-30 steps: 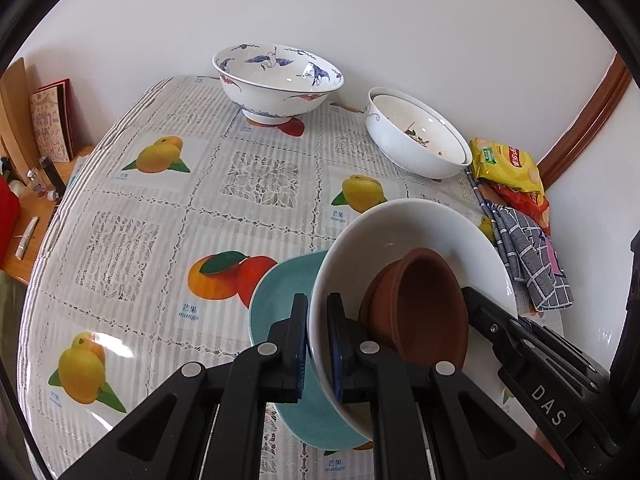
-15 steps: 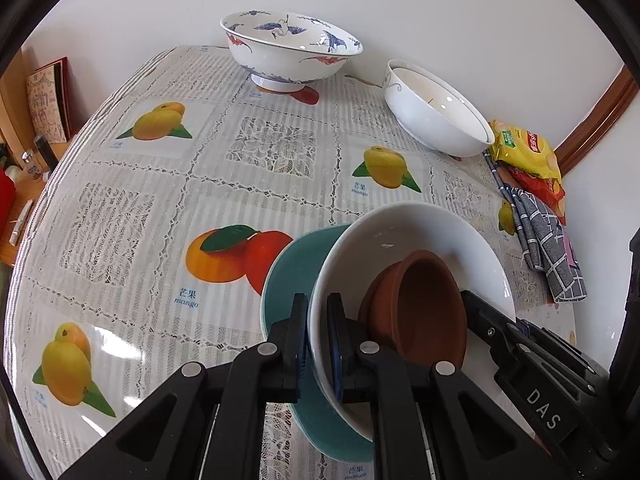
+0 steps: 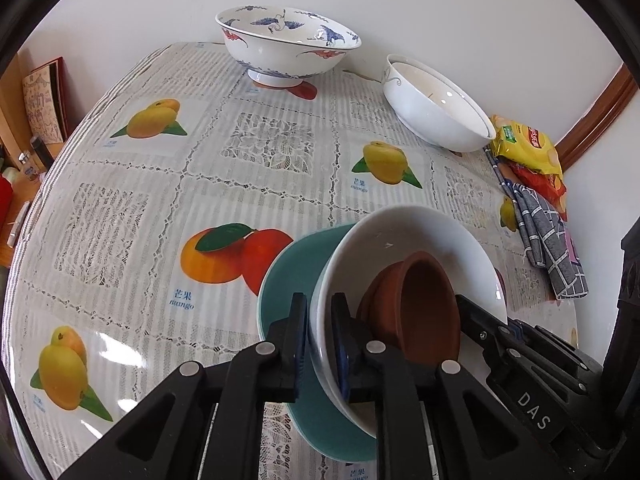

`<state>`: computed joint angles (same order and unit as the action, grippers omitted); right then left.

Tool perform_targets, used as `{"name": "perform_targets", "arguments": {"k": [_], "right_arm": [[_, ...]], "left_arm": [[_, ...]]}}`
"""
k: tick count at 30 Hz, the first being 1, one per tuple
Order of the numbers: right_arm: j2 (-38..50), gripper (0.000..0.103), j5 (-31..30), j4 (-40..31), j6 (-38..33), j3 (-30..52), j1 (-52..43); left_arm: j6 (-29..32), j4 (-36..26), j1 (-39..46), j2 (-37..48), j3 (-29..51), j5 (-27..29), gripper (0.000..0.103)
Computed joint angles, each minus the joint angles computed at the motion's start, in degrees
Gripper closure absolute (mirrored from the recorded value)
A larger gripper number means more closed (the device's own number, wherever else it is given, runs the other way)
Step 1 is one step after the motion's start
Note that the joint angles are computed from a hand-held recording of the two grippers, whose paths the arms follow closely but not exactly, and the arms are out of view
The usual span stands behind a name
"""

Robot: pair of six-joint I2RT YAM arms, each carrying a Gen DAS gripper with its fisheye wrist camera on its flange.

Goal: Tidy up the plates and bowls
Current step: 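Lower the white bowl onto the teal plate and open both grippers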

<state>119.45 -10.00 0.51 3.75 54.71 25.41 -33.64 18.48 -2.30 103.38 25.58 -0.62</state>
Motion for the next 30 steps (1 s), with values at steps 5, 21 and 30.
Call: {"name": "perform_targets", "arguments": {"k": [5, 21, 30], "right_arm": [[-2.04, 0.09, -0.49, -0.05, -1.32, -1.36, -0.74], [-20.16, 0.088, -0.07, 2.22, -3.98, -16.55, -3.65], [-41.32, 0.047, 0.09, -4.82, -9.39, -25.68, -13.38]], "left_arm": [[-0.04, -2.04, -0.3, -3.75, -1.16, -1.55, 0.081], [-7.74, -14.46, -12.93, -25.81, -7.51, -10.61, 0.067], [-20.53, -26.32, -34.95, -35.06, -4.6, -26.34, 0.054]]}}
